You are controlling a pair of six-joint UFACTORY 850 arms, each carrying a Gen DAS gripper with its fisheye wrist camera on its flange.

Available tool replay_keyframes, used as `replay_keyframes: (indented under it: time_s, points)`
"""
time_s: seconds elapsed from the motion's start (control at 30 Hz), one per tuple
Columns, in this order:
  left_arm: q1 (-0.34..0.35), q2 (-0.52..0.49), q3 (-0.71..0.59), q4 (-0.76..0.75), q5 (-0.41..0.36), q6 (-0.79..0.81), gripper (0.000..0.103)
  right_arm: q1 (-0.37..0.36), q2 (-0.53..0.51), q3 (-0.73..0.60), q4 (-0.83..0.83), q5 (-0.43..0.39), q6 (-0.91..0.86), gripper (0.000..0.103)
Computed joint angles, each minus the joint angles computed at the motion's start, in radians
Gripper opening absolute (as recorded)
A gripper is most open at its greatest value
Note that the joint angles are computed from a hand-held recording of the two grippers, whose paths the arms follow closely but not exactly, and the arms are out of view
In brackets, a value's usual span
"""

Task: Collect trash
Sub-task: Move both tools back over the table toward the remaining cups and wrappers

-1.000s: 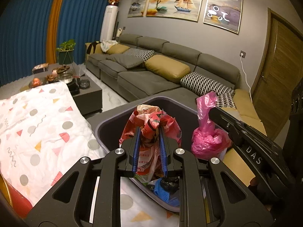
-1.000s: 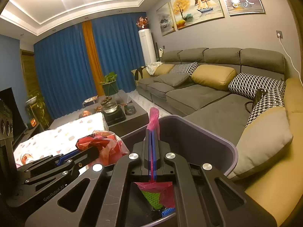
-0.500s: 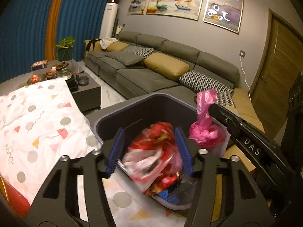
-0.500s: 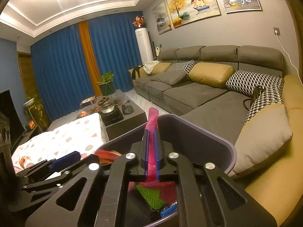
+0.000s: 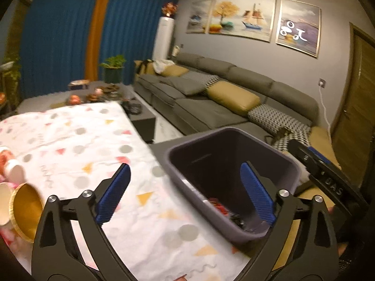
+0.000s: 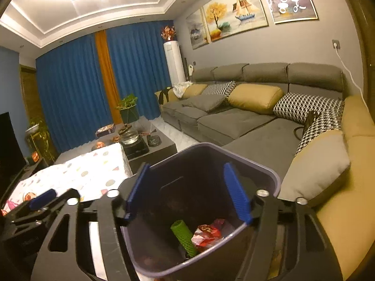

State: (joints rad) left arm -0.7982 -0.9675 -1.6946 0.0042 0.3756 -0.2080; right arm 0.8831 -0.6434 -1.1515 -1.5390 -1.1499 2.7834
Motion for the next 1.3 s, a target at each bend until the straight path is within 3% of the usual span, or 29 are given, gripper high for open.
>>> replay_keyframes:
  time_s: [0.1, 0.23, 0.73, 1.0, 1.3]
  points:
    - [0.000, 0.055, 0.095, -0.154, 0.062, 0.139, 0.097, 0.019, -0.017, -0.025, 0.033, -0.026, -0.032, 0.077]
    - [0.014, 0.128, 0.223, -0.232, 0.139, 0.176, 0.097, 0.050, -0.036, -0.057, 0.047, -0.055, -0.055, 0.083]
    - [0.113, 0.360, 0.637, -0.501, 0.379, 0.309, 0.097, 0.138, -0.152, -0.247, -0.046, 0.000, -0.140, 0.084]
    - [0.214, 0.448, 0.811, -0.530, 0.446, 0.268, 0.097, 0.160, -0.271, -0.435, -0.072, 0.073, -0.222, 0.084]
    - [0.284, 0.453, 0.847, -0.466, 0.419, 0.221, 0.097, 0.170, -0.397, -0.653, -0.070, 0.154, -0.356, 0.084]
